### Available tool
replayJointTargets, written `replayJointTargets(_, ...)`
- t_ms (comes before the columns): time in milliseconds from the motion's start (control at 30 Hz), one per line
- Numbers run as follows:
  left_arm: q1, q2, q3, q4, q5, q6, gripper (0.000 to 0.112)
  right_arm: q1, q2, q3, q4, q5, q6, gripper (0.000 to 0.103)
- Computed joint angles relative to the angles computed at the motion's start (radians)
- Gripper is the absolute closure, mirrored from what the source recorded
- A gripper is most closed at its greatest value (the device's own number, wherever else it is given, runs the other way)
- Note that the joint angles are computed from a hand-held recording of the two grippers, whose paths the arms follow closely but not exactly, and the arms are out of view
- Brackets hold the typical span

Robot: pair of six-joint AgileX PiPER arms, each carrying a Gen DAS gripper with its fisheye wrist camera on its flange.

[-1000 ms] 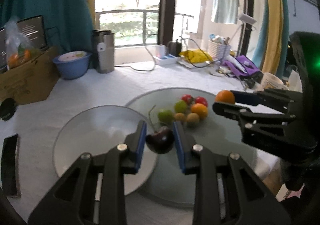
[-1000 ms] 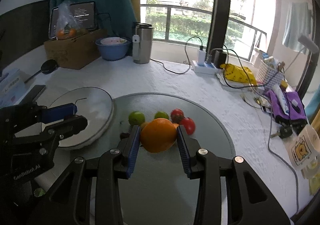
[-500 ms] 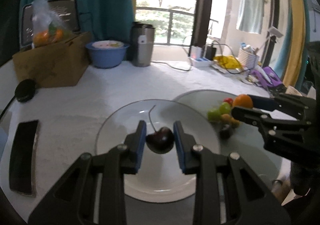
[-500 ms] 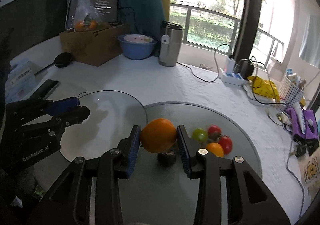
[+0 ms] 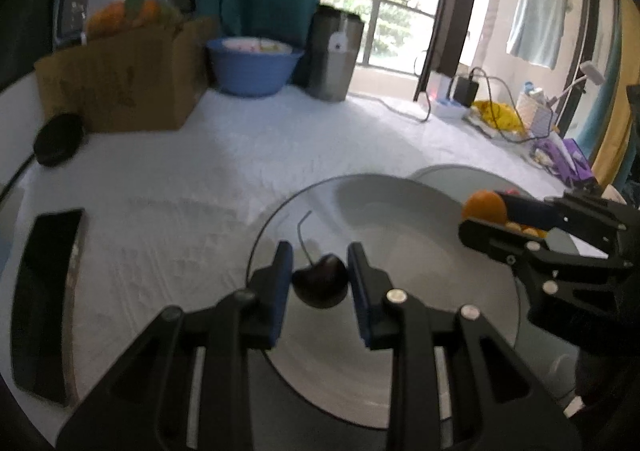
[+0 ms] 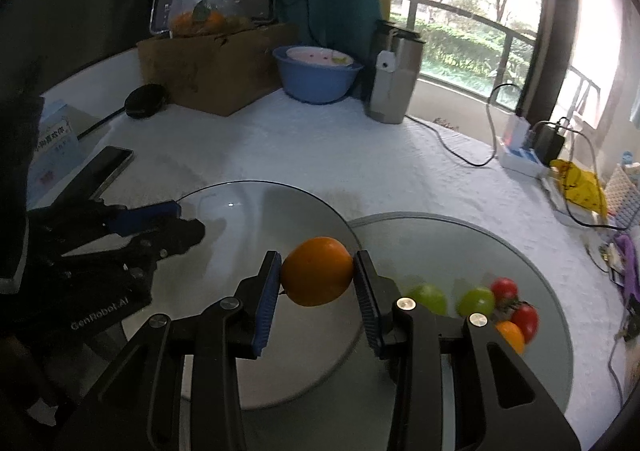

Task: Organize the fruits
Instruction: 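Carry the cherry in the left tool while the right tool carries the orange over the white plate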

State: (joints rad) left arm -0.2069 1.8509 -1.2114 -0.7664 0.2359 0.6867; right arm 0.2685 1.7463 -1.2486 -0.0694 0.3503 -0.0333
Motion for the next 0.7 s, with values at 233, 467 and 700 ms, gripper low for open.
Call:
replayJointTargets(233,0.028,0.064,-0.094,0.080,0.117,-0.097,0.083,0.006,0.101,-0.119,0.070,0.060,-0.052,0.064)
replayJointTargets(467,0.047,0.103,-0.162,0.058,0.175,-0.078,0.083,0.010,0.207,-0.245,0.088,0.124,-0.046,0.064)
replayJointTargets(700,0.046,0.179,-0.288,0.130,0.216,-0.154,0.083,-0.015,0.295,-0.387,0.078,0.183,-0.016,0.064)
